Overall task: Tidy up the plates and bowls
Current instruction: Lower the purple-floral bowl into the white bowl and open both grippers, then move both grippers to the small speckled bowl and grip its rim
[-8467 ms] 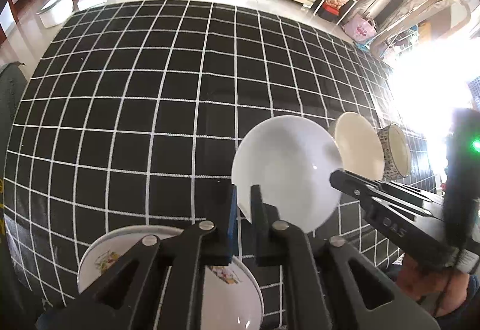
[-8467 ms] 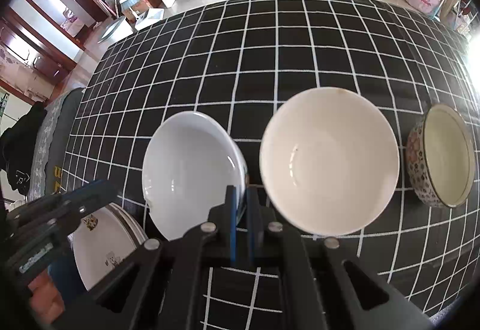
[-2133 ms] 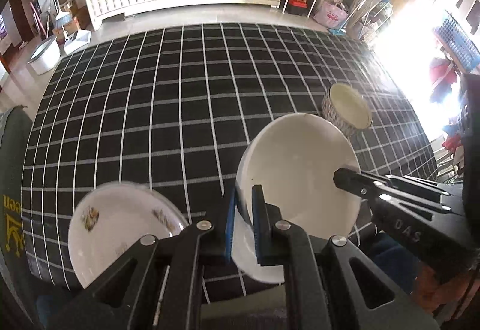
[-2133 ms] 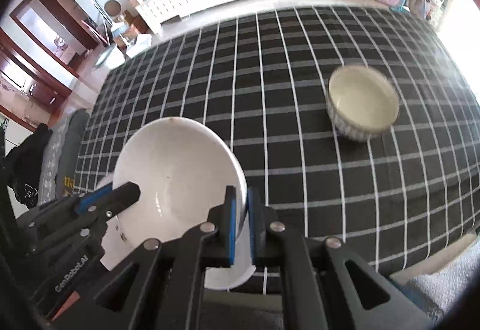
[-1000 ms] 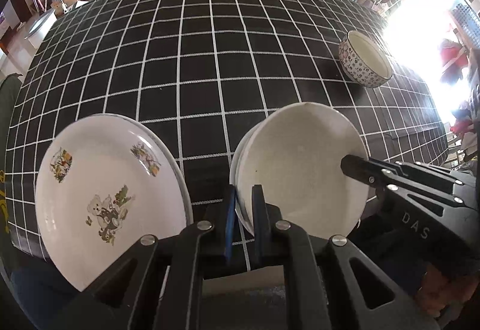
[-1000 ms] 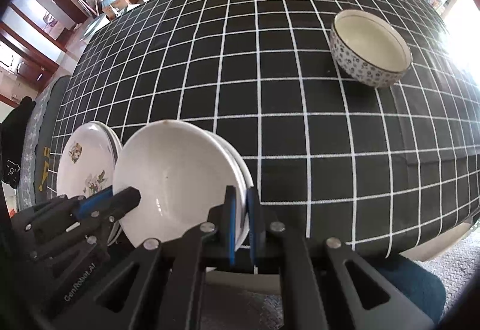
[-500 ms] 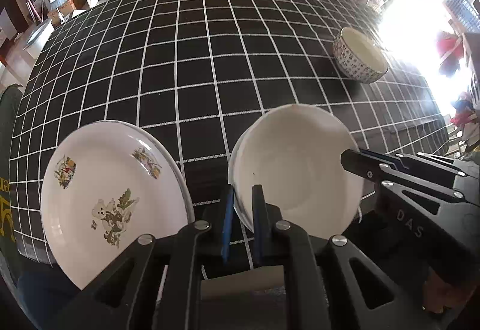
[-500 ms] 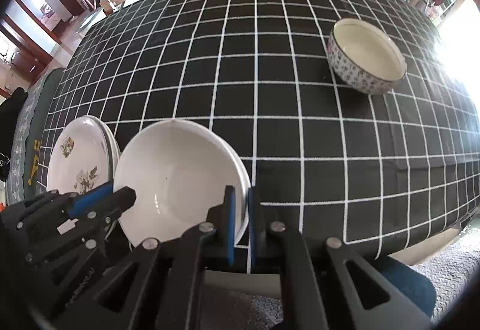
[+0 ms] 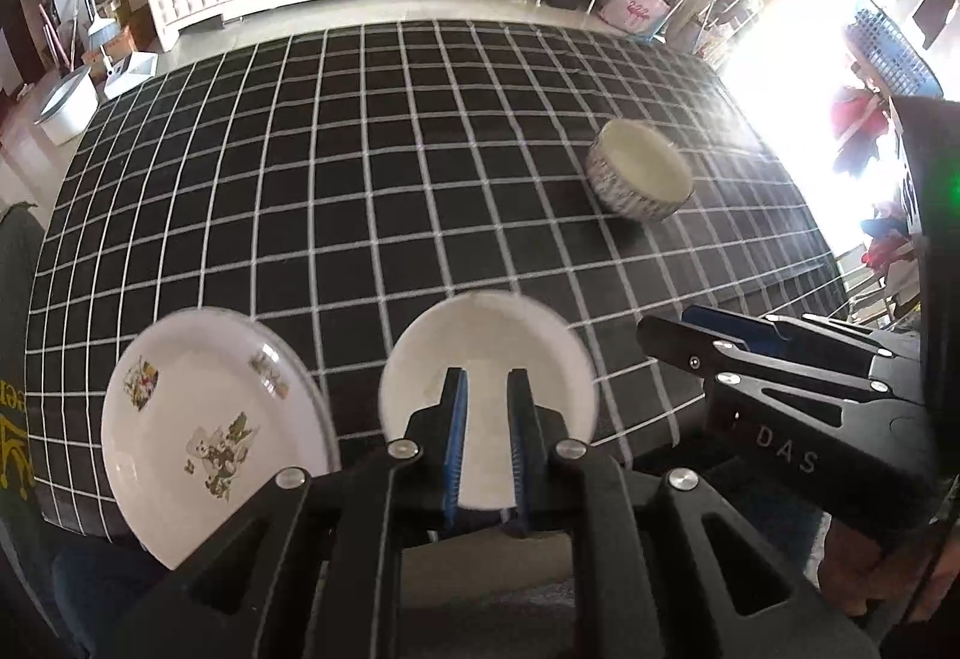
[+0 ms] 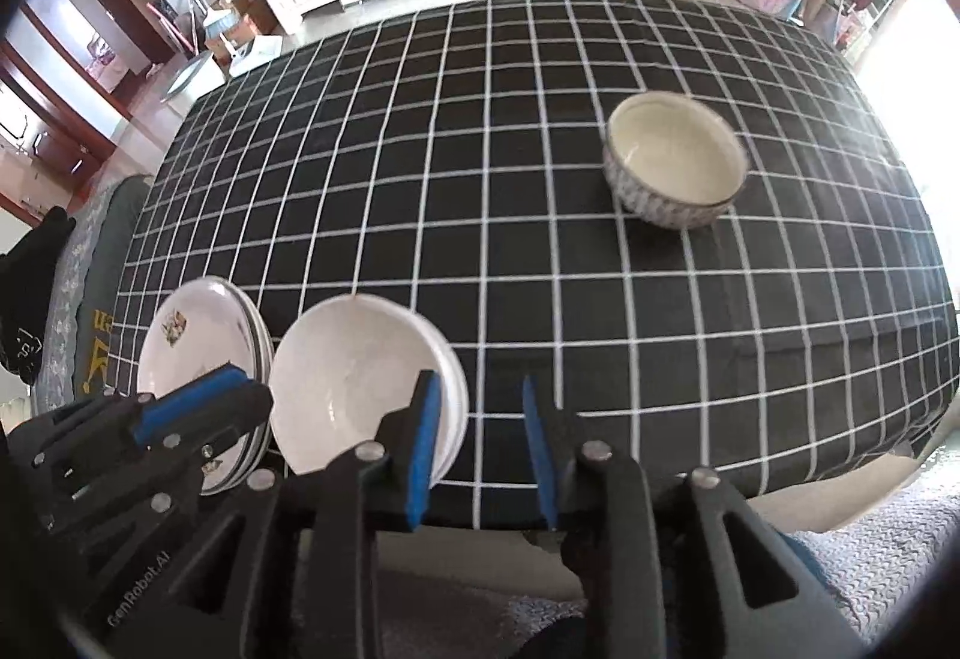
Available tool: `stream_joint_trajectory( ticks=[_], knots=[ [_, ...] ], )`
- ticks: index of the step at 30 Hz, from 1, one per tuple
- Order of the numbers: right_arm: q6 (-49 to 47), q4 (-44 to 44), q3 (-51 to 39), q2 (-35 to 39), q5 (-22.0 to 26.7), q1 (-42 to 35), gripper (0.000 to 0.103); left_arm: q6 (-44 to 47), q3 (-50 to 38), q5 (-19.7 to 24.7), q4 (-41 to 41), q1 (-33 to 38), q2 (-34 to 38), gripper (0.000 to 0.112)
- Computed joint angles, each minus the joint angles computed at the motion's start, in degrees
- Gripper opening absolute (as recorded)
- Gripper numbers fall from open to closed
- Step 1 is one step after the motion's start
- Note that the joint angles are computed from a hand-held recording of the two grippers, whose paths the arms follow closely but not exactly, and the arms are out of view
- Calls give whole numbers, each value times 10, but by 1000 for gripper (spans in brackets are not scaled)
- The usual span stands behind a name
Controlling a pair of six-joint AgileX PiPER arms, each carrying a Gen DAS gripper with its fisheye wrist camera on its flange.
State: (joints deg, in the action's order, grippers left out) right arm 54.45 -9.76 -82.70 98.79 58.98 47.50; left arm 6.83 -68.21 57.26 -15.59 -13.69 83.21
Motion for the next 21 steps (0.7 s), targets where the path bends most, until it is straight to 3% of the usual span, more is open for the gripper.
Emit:
stream_joint_trajectory(
  ticks=[9,21],
  knots=[
    [-53,14,-8,-51,39,-72,33,-56,-138,46,16,-57,65,14],
    [-160,70,-17,-58,36,-207,33,-103,-376,109,30,-118,238,15]
  ],
)
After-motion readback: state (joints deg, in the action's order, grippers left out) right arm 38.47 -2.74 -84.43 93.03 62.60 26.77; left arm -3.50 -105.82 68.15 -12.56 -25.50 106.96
